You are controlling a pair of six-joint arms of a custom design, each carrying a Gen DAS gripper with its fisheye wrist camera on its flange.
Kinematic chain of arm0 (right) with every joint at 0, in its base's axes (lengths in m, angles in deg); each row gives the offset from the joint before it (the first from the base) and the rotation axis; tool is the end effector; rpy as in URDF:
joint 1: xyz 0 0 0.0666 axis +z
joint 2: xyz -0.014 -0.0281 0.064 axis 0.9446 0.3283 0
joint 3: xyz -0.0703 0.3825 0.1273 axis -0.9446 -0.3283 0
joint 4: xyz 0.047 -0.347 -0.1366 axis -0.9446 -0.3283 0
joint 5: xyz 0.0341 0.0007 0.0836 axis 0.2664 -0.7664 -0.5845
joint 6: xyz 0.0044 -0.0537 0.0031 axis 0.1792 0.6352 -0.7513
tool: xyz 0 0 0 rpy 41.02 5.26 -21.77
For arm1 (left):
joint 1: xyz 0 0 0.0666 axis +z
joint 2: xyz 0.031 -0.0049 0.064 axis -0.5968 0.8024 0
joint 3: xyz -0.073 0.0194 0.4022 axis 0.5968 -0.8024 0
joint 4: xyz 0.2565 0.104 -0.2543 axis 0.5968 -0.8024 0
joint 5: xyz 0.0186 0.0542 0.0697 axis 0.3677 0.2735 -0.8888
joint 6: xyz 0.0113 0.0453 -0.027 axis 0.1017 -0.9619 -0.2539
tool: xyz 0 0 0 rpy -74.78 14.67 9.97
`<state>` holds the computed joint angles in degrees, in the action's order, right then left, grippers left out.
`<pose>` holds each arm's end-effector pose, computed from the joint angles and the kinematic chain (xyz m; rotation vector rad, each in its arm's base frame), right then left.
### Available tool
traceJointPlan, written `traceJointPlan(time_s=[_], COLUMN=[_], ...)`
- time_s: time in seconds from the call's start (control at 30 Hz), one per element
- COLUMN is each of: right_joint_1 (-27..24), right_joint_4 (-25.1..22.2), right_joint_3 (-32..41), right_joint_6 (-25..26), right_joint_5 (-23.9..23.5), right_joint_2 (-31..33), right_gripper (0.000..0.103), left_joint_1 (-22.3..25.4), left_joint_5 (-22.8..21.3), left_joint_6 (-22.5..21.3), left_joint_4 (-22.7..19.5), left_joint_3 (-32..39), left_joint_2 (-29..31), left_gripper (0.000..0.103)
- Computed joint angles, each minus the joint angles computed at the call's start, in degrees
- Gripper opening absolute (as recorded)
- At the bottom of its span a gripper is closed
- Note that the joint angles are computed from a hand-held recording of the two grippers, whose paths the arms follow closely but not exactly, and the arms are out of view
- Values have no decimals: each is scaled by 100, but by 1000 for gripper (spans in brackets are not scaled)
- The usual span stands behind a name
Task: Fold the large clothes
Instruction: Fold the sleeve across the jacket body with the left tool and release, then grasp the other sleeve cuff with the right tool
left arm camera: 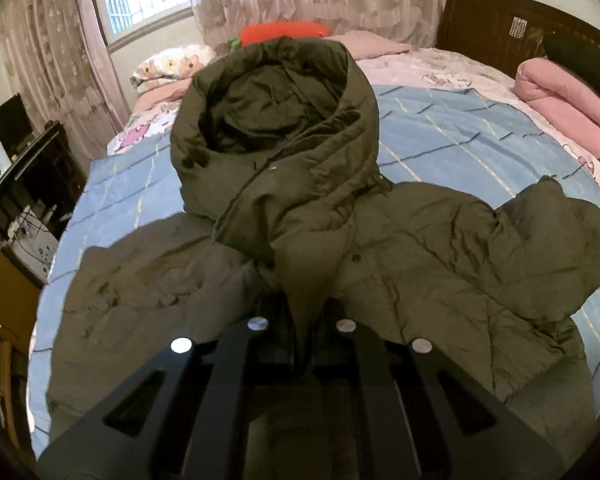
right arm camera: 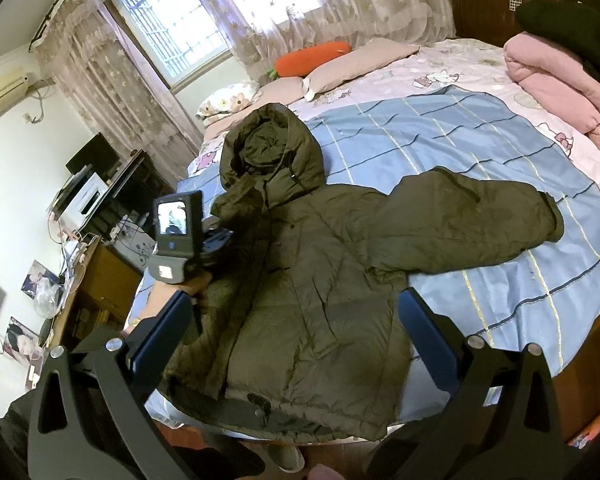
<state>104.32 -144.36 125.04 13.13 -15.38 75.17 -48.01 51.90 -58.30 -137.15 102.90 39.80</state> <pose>0.3825 0.2475 0.6383 0.2209 2.3178 0.5444 0.6534 -0.1291 0.5136 0.3384 2.3606 0.0542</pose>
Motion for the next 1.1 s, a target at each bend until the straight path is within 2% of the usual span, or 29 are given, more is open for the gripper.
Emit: traceJointPlan(time_s=[0.3, 0.37, 0.4, 0.47, 0.5, 0.57, 0.77, 0.93, 1.0, 1.1], right_joint_1=[-38, -45, -41, -38, -38, -36, -72, -263, -363, -555], right_joint_4=[-58, -82, -85, -94, -90, -84, -99, 117, 193, 260], right_joint_3=[-3, 22, 21, 33, 29, 26, -36, -353, -520, -783], right_joint_6=[6, 15, 15, 22, 17, 11, -18, -261, -355, -499], right_joint_5=[-72, -98, -97, -92, -88, -84, 31, 239, 315, 324], right_joint_2=[11, 27, 27, 36, 34, 33, -10, -248, -360, -514], right_gripper=[102, 102, 102, 102, 102, 102, 102, 102, 102, 102], left_joint_1=[-62, -62, -67, -72, -84, -128, -142, -154, -177, -271], left_joint_5=[20, 88, 134, 321, 393, 400, 466, 434, 352, -116], left_joint_6=[267, 359, 388, 404, 401, 372, 609, 364, 314, 425], left_joint_4=[141, 182, 213, 357, 581, 707, 271, 91, -180, -1029], left_joint_3=[-376, -467, -507, -625, -788, -866, -490, -269, 34, 758], left_joint_2=[23, 10, 1, -49, -135, -186, -181, -539, -620, -508], left_gripper=[7, 11, 21, 65, 101, 101, 101, 101, 101, 101])
